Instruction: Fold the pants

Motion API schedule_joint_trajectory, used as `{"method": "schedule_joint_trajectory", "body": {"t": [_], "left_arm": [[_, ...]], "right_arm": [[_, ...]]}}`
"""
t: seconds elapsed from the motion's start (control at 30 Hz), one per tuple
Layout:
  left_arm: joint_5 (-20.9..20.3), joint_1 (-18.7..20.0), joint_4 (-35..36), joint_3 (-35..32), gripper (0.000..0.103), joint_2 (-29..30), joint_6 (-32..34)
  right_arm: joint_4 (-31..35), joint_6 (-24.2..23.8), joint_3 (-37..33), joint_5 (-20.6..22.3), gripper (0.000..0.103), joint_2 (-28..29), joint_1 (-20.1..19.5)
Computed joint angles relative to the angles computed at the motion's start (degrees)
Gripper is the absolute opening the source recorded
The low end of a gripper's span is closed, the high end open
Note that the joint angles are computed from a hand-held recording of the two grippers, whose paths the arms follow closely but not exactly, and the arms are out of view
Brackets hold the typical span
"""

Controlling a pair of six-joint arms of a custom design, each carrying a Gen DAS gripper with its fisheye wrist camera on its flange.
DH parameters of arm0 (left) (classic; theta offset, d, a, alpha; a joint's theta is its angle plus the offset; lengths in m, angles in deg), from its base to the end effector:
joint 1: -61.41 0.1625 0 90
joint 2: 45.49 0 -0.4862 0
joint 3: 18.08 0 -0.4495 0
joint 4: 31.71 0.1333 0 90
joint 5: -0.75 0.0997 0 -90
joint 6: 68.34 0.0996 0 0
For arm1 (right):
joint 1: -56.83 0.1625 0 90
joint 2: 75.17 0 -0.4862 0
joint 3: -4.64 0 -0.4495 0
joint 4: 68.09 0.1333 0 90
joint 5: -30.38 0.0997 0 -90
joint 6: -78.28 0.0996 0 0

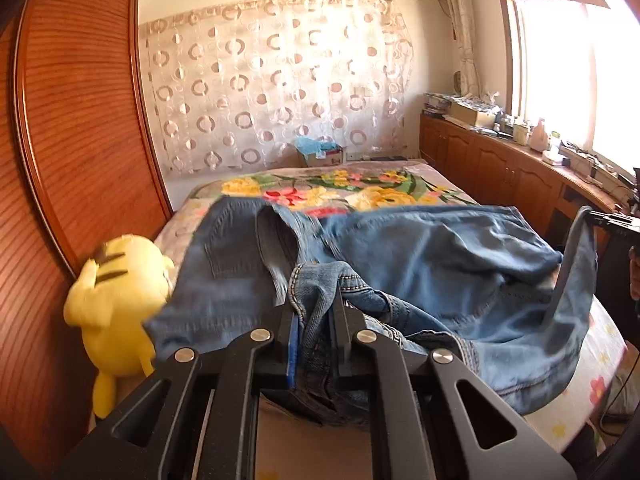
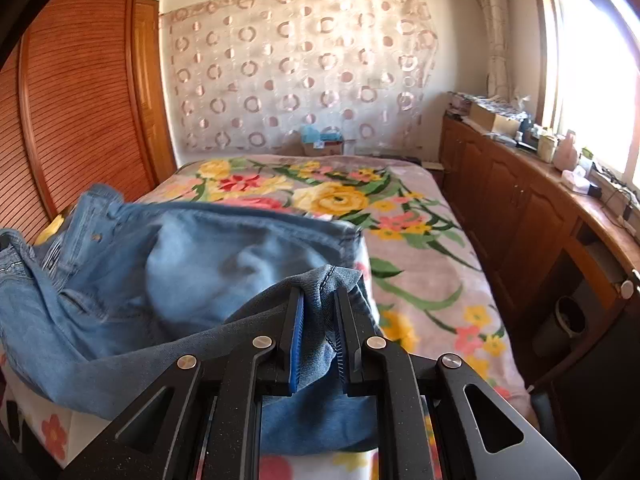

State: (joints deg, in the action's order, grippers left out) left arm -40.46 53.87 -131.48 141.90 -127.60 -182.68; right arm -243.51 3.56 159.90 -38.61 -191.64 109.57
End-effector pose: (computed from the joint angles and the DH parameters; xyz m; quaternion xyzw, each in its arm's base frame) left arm -0.1636 -0.1884 0.0877 0.1185 0.7803 -0.4691 0.3963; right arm -0.0288 -0.3170 0.3248 0.3583 -0.8320 0.3565 0.2289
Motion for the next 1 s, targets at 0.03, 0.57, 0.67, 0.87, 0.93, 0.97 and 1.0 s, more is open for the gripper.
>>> {"method": "schedule_joint_trajectory", "body": {"t": [0.03,0.57,0.67,0.87,0.93,0.97,1.0], "left_arm": [[2.18,2.4,0.8,-0.59,0.012,-0.82,1.03],[17.67,25.86,-22.27,-1.78,0.012,3.63,24.98],[19.09,29.24,-29.47,-1.89,0.012,5.63,30.47],[19.83,31.72,-36.17,-2.12,0.012,8.82,35.24],[19.78,31.96,-36.41,-2.08,0.012,8.8,35.59],[19.72,32.0,-36.49,-2.02,0.012,8.75,35.62],[19.58,31.92,-36.33,-1.85,0.012,8.69,35.4]], "right_arm": [[-1.06,1.09,-0.07,0.58,0.014,0.74,0.01],[-18.77,8.14,-7.68,-16.87,0.027,28.06,15.13],[-17.39,11.23,-11.23,-17.19,0.042,31.13,16.85],[-14.41,13.68,-18.53,-25.09,0.042,39.21,19.53],[-13.87,15.72,-20.55,-27.44,0.042,41.52,20.14],[-12.74,16.57,-21.56,-27.96,0.042,42.08,20.46],[-11.08,16.94,-22.31,-28.49,0.042,42.41,20.68]]}}
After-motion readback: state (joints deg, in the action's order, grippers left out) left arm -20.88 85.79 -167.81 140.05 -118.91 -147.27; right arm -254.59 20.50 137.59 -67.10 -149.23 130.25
